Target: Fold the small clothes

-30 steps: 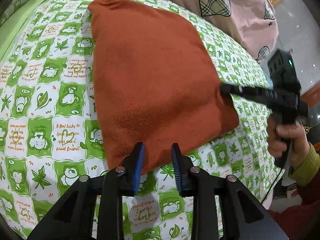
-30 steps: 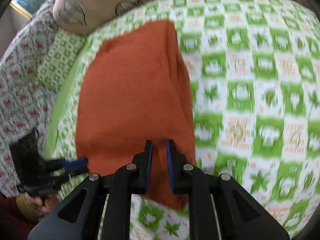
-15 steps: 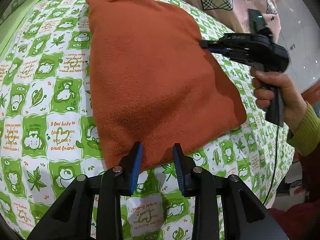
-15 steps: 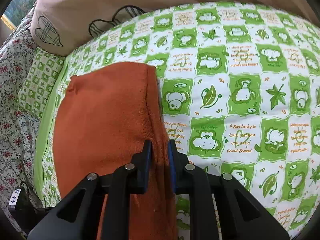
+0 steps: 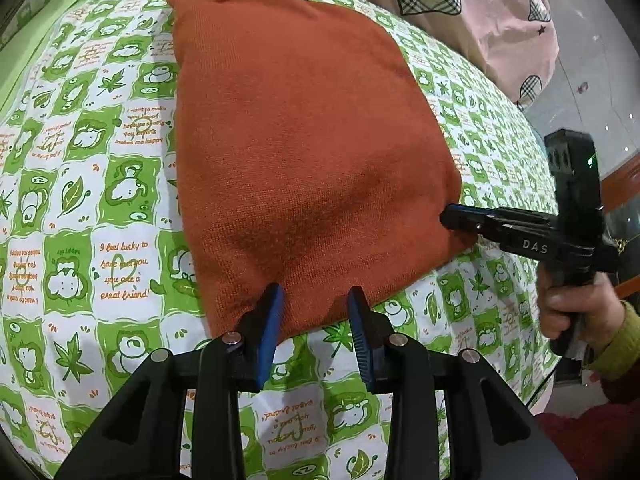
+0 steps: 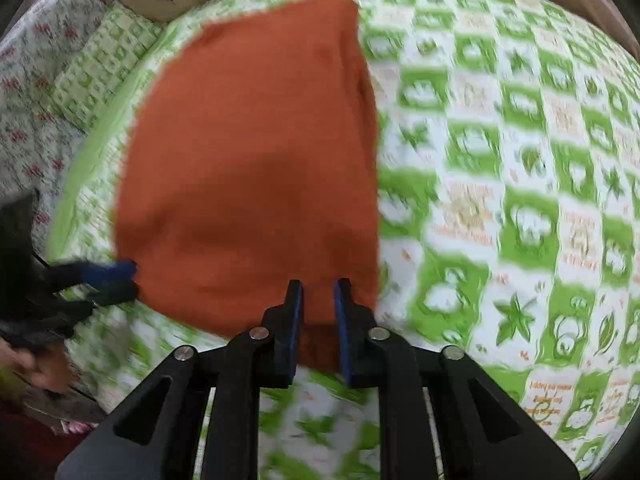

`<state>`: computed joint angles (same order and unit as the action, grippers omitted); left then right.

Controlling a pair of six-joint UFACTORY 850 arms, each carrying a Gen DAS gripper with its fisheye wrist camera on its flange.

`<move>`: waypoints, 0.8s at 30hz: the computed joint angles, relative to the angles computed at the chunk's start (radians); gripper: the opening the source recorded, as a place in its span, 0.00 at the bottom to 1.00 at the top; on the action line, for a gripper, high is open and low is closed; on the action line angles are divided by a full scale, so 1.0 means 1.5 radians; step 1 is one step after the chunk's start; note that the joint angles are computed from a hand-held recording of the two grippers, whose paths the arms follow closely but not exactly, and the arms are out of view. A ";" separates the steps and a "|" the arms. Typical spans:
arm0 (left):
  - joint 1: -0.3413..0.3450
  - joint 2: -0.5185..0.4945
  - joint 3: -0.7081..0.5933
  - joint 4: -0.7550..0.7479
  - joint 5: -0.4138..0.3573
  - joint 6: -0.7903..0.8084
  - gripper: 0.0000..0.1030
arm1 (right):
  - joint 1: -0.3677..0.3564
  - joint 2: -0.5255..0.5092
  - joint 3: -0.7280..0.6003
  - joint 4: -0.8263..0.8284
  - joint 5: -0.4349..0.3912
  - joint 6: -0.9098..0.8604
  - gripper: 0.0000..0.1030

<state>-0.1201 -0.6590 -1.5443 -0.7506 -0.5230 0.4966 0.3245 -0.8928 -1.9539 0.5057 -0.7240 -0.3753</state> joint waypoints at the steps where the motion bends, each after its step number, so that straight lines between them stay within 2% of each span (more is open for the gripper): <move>1: -0.002 0.000 0.001 0.008 0.003 -0.001 0.33 | -0.003 0.006 0.017 0.025 0.016 -0.022 0.12; 6: -0.005 0.003 0.006 0.018 0.010 0.000 0.33 | 0.001 0.009 0.016 0.002 0.021 -0.005 0.11; 9: -0.004 0.006 0.012 0.010 0.010 0.004 0.32 | -0.003 0.006 0.013 0.025 0.018 -0.005 0.11; 15: -0.008 0.021 0.030 0.032 0.020 -0.022 0.33 | -0.013 0.042 0.069 0.050 0.032 -0.014 0.11; 21: -0.003 0.061 0.063 0.041 0.017 -0.049 0.38 | -0.013 0.079 0.100 0.072 0.044 -0.008 0.16; 23: 0.002 0.080 0.079 0.055 0.031 -0.068 0.47 | -0.014 0.092 0.110 0.097 0.050 -0.025 0.26; 24: 0.003 0.087 0.085 0.078 0.041 -0.093 0.49 | -0.013 0.100 0.118 0.109 0.056 -0.035 0.29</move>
<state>-0.1158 -0.5284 -1.4174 -0.6340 -0.4610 0.3564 0.3045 -0.7424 -1.7772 0.6693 -0.6403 -0.4273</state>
